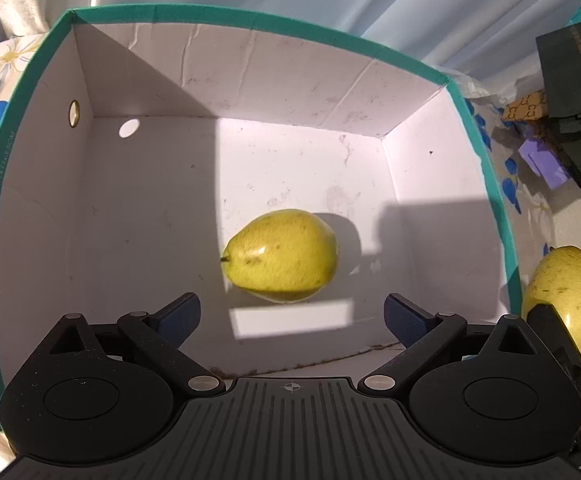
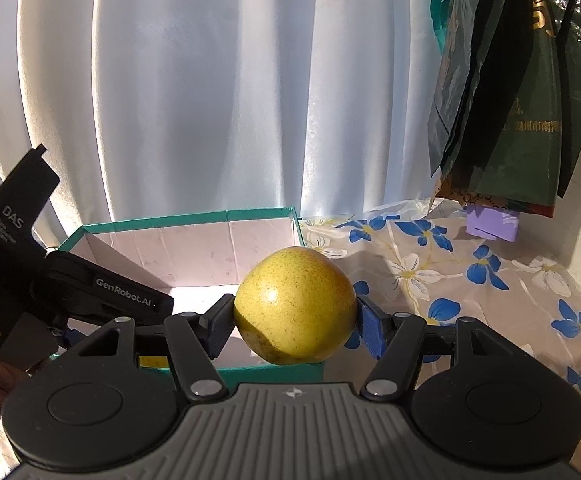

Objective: Organize fruits
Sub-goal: 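Lower the pear in the right gripper into the box and open it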

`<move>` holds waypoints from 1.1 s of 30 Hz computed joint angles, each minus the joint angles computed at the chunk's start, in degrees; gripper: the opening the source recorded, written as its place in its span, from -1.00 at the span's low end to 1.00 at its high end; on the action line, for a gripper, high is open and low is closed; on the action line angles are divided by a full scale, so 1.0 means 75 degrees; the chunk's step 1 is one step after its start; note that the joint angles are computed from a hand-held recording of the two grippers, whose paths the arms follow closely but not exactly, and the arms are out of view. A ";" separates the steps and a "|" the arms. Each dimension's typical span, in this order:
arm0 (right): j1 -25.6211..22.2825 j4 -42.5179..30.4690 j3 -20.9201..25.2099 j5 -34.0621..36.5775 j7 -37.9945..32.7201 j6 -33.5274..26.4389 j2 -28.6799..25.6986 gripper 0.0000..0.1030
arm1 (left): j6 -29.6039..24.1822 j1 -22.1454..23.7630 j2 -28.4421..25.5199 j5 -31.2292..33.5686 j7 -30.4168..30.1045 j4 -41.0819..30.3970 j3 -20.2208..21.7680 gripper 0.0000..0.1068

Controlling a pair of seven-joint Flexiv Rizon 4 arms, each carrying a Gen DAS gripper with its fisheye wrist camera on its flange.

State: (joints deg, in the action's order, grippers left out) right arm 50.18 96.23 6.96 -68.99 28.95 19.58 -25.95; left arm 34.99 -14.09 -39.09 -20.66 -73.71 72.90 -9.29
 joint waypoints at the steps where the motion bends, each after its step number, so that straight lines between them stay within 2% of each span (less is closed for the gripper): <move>1: 0.0005 -0.0009 -0.0005 -0.0009 -0.0008 -0.0011 -0.0006 0.25 | 0.0156 0.0031 0.0102 -0.0082 0.0025 0.0178 -0.0033 0.89; 4: 0.0025 -0.0066 -0.0010 0.0003 -0.0070 -0.0040 -0.0037 0.25 | 0.1076 0.0166 0.0583 -0.0433 0.0332 0.1031 -0.0180 0.89; 8: 0.0004 -0.0109 -0.0037 -0.0026 -0.0149 0.0048 -0.0070 0.25 | 0.3503 0.0237 0.1483 -0.0968 0.1279 0.2751 -0.0434 0.91; 10: -0.0025 -0.0137 -0.0055 -0.0038 -0.0243 0.0124 -0.0092 0.25 | 0.4593 0.0087 0.1750 -0.0730 0.1476 0.3287 -0.0321 0.92; 12: -0.0037 -0.0200 -0.0082 -0.0047 -0.0349 0.0188 -0.0141 0.25 | 0.5271 -0.0118 0.1860 -0.0181 0.1386 0.3502 -0.0038 0.93; 13: -0.0045 -0.0234 -0.0096 -0.0049 -0.0399 0.0233 -0.0169 0.25 | 0.5387 -0.0231 0.1910 0.0149 0.1201 0.3527 0.0168 0.93; 14: -0.0054 -0.0286 -0.0111 -0.0039 -0.0474 0.0283 -0.0209 0.25 | 0.5406 -0.0155 0.1986 0.0184 0.1227 0.3611 0.0126 0.93; 17: -0.0078 -0.0431 -0.0157 0.0012 -0.0720 0.0482 -0.0324 0.25 | 0.5161 0.0391 0.2087 -0.0400 0.1732 0.3816 -0.0513 0.93; 18: -0.0092 -0.0465 -0.0175 0.0032 -0.0797 0.0572 -0.0356 0.25 | 0.5055 0.0420 0.2082 -0.0493 0.1754 0.3818 -0.0536 0.93; 20: -0.0140 -0.0527 -0.0215 0.0078 -0.0936 0.0808 -0.0428 0.25 | 0.5140 0.0313 0.2083 -0.0400 0.1661 0.3855 -0.0377 0.93; 23: -0.0224 -0.0625 -0.0266 0.0285 -0.1110 0.1142 -0.0553 0.25 | 0.5093 -0.0102 0.2050 0.0353 0.0987 0.3669 0.0256 0.93; 33: -0.0262 -0.0814 -0.0423 0.1052 -0.1516 0.1579 -0.0795 0.25 | 0.5009 0.0051 0.2081 0.0581 0.0918 0.3687 0.0121 0.93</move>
